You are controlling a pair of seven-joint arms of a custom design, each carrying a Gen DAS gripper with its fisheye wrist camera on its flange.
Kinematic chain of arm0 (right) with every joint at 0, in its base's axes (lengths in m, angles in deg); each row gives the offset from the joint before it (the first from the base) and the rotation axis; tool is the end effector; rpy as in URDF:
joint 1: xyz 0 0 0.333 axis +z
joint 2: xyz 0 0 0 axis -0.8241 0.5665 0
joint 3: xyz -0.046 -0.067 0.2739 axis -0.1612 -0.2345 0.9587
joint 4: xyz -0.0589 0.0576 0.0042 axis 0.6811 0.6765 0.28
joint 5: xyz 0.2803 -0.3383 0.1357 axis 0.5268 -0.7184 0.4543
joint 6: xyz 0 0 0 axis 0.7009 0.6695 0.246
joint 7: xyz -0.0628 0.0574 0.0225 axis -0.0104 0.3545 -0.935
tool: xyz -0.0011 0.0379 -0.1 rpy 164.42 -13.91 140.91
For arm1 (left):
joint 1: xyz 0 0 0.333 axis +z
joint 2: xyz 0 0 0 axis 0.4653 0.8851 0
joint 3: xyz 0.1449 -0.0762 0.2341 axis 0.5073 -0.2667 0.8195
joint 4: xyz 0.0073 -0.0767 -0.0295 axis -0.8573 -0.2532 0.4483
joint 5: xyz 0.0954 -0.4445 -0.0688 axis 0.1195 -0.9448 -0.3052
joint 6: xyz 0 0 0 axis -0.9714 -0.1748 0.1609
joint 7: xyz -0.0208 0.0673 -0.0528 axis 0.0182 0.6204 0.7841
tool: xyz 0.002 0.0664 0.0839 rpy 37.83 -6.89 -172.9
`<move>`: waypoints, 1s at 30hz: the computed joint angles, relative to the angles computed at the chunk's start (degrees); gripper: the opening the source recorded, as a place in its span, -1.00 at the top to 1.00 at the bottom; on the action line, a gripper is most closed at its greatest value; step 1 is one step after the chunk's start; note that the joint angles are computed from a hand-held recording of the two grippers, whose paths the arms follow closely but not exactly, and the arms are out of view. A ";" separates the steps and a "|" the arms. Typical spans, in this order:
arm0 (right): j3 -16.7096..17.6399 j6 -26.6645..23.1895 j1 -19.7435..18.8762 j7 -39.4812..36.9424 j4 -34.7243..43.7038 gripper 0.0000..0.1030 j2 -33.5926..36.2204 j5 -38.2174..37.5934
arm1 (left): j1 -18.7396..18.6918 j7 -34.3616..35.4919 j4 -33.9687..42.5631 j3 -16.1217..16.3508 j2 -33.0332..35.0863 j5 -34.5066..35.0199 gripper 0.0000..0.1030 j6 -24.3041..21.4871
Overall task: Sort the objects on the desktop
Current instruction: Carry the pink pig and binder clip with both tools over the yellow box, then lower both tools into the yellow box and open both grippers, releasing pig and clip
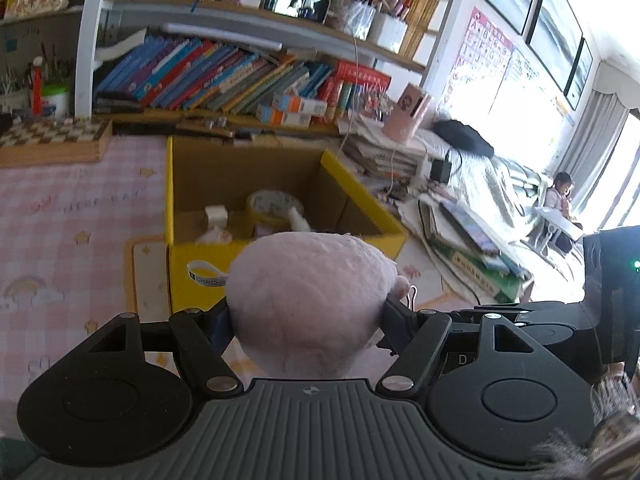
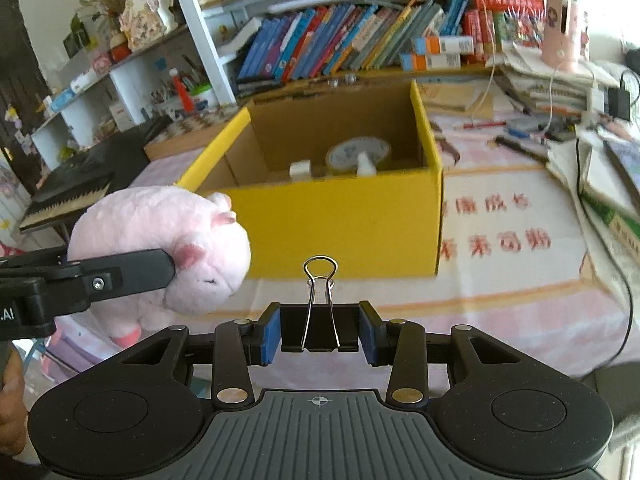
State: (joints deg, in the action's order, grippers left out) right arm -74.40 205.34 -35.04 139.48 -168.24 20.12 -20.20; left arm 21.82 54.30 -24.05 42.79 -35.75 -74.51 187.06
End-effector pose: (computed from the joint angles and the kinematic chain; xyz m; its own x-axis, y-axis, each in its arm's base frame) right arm 0.6104 0.3120 0.4965 0.0467 -0.9725 -0.2280 -0.7016 0.1305 -0.7005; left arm 0.6498 -0.1447 0.5143 -0.5086 -0.8215 0.2579 -0.5894 0.1138 -0.7998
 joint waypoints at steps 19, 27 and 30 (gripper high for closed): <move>-1.20 -0.05 -3.42 -26.74 29.16 0.24 22.11 2.97 | -5.14 -18.70 28.44 0.97 25.38 28.65 -0.36 13.75; -0.71 -10.56 -2.78 -41.19 42.52 0.24 31.81 9.65 | -8.06 -32.11 38.10 5.16 33.77 45.02 -0.38 8.26; -1.13 -14.30 -2.03 -44.83 46.28 0.24 34.41 10.90 | -7.84 -35.24 40.22 5.22 35.45 49.07 -0.41 5.81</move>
State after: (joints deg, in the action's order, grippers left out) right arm -75.53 191.04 -37.07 94.65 -121.95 54.53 -9.30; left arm 13.98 19.06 16.17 48.01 -0.29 -25.44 192.87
